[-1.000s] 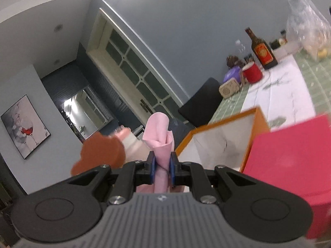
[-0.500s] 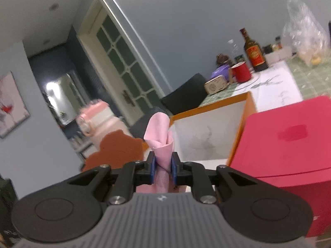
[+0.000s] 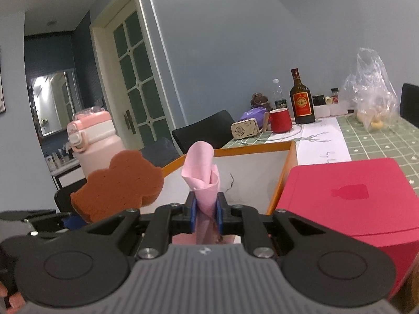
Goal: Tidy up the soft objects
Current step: 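Carry the sponge and pink cloth with both grippers over the orange box, then open the left gripper dropping the sponge into the box while the right releases the cloth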
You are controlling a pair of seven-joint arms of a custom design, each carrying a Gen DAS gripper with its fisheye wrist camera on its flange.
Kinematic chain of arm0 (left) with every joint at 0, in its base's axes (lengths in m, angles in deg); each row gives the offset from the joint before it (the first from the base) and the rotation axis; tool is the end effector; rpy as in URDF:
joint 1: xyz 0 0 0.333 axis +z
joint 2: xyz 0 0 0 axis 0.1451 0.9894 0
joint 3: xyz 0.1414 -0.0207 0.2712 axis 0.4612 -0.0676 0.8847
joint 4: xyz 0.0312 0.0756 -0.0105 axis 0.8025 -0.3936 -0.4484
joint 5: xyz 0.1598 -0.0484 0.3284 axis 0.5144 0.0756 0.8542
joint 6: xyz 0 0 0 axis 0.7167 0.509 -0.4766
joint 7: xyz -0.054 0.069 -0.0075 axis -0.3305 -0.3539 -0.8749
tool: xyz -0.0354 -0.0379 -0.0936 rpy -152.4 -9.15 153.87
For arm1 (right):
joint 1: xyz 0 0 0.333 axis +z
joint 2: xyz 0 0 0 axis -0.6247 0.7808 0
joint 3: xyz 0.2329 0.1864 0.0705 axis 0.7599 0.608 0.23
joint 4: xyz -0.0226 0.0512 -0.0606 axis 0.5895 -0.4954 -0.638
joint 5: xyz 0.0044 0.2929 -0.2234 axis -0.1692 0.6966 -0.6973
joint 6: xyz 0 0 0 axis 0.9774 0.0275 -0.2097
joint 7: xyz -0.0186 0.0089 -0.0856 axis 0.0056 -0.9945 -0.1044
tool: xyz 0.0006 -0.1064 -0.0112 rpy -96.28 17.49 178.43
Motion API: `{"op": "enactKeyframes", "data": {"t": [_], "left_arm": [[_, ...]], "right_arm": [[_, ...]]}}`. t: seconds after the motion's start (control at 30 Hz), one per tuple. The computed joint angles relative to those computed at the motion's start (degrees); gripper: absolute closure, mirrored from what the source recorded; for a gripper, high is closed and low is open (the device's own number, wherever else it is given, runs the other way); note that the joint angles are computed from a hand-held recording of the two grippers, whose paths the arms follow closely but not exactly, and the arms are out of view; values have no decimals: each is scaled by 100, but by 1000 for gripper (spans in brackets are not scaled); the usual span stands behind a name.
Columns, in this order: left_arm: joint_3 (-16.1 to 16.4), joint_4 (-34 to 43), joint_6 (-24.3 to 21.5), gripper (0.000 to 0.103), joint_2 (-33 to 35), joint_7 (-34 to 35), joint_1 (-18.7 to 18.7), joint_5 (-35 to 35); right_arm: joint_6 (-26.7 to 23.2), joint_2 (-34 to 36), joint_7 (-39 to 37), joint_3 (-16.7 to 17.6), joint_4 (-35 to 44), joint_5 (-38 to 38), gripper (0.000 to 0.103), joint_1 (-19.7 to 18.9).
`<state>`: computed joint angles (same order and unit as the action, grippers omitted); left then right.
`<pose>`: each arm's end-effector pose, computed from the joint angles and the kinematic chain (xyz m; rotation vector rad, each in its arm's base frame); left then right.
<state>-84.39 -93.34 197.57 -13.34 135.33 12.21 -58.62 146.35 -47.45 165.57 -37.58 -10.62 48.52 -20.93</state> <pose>0.6472 -0.0520 0.5497 -1.3278 1.7601 -0.9278 0.6535 0.2359 0.4983 -1.3273 1.3065 -0.6177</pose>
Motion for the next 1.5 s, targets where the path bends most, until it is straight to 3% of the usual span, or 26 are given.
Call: {"op": "enactKeyframes", "data": {"t": [0.13,0.3,0.43,0.47,0.57,0.67,0.77,0.87,0.9,0.97,1.03,1.1,1.13,1.2,1.23,1.27,1.33,1.37,1.43,1.5], "left_arm": [[-129,155,-76,53,102,113,92,-94],[-14,302,-236,49,195,97,-26,29],[-1284,208,32,25,272,1403,989,-1016],[-1463,161,152,24,278,1586,1125,-1209],[-1452,-12,482,16,201,1637,1108,-1329],[-2060,-200,635,15,129,1975,1657,-1387],[-2742,-449,1048,15,108,2142,2254,-1299],[-2778,-679,1478,15,37,2081,2332,-982],[-2768,-750,1599,15,12,2054,2352,-870],[-2568,-820,1779,15,-27,1967,2203,-788],[-2543,-799,1752,15,-19,1764,2234,-665],[-2652,-747,1539,15,-20,1538,2403,-479],[-2546,-713,1425,15,-46,1450,2332,-466],[-2077,-628,1212,15,-112,1250,1935,-499],[-1927,-599,1124,15,-136,1128,1811,-487],[-1962,-566,1003,15,-149,1019,1863,-461],[-2304,-535,792,15,-165,950,2212,-499],[-2210,-441,683,15,-130,876,2124,-476],[-1755,-314,468,15,-148,750,1723,-510],[-1619,-260,330,15,-158,794,1610,-643]], "right_arm": [[69,49,-170,-449,37,327,91,426],[166,56,-180,-274,21,354,92,287],[152,61,-337,-512,24,548,91,516],[149,65,-372,-542,30,588,91,549],[158,63,-415,-500,24,623,91,521],[151,55,-408,-468,27,673,91,507],[153,0,-192,-138,-24,589,88,220],[184,-95,450,691,-110,22,88,-561],[376,-104,896,723,-131,-414,88,-666],[440,-194,584,326,-108,-100,88,-275],[125,-254,-387,-405,73,931,88,516],[-200,-201,-207,-467,333,620,88,522],[-338,-146,-201,-482,487,617,88,534],[-696,28,-190,-1029,871,705,88,956],[-888,171,-140,-1508,1103,740,88,1307],[-1090,320,-74,-1787,1348,667,88,1486],[-1577,564,40,-1880,1823,464,88,1481],[-1848,657,103,-1958,2020,414,88,1510],[-2405,871,570,-2468,2390,28,88,1786],[-2531,913,532,-2354,2513,-79,88,1705]]}}
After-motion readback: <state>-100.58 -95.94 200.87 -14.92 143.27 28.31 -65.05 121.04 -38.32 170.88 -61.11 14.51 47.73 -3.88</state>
